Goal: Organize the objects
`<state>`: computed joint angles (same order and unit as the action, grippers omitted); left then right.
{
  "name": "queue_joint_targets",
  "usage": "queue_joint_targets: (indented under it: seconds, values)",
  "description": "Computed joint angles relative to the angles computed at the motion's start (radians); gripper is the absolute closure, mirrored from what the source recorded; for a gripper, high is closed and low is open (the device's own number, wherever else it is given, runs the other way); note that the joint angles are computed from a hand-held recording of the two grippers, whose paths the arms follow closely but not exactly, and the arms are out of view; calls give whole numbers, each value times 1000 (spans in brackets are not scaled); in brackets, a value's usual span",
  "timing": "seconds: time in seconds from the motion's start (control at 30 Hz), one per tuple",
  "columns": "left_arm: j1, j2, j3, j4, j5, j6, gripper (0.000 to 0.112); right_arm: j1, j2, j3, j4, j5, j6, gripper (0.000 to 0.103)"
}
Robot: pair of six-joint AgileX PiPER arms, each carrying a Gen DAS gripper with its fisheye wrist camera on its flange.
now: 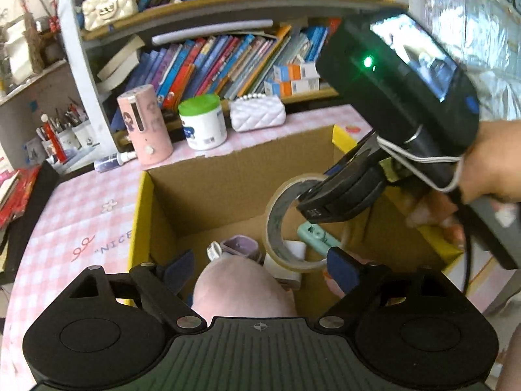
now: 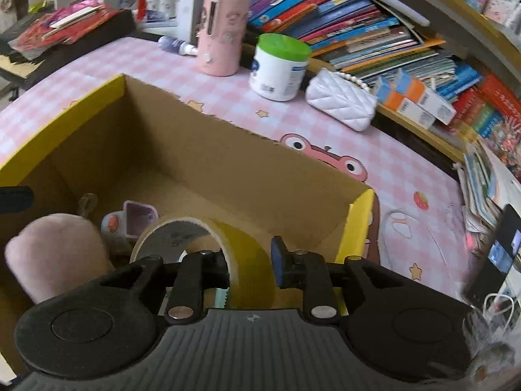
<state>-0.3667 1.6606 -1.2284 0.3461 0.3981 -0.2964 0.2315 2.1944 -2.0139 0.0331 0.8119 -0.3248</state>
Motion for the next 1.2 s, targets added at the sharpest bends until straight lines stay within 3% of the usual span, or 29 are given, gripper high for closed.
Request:
queue_joint_targets:
  seconds: [0.07,0.13,0.27,0.37,0.47,0.57,0.77,0.9,1.03,1.2]
  values:
    - [3,-29,24,15,-10,-34,22,-7,-3,-1,26,8,-23,76]
    - [8,-68,62,39,-28,-83,22,-13,-26,28,45,-11,-33,55]
    - [20,-144,134,123,-47,-223,22,-21,-94,116,73,-67,-28,33]
    - [29,-200,187,263,-52,-401,19,-12,-164,217,46,-140,18,31]
    - [33,-256,241,441,-39,-617,16,0,-287,396,26,-282,104,29]
    - [63,-316,292,462,-41,-644,16,24,-399,538,-22,-376,243,28]
    - [128,-442,390,415,-33,-601,14,152,-606,794,-483,-483,841,20]
    - [162,-539,468,325,-30,-504,13,274,-692,896,-793,-402,1241,15]
    - [211,-633,536,163,-27,-309,13,427,-763,1003,-1024,-276,1592,12]
    - [274,-737,610,28,-14,-141,13,685,-821,1135,-1220,-20,1973,6]
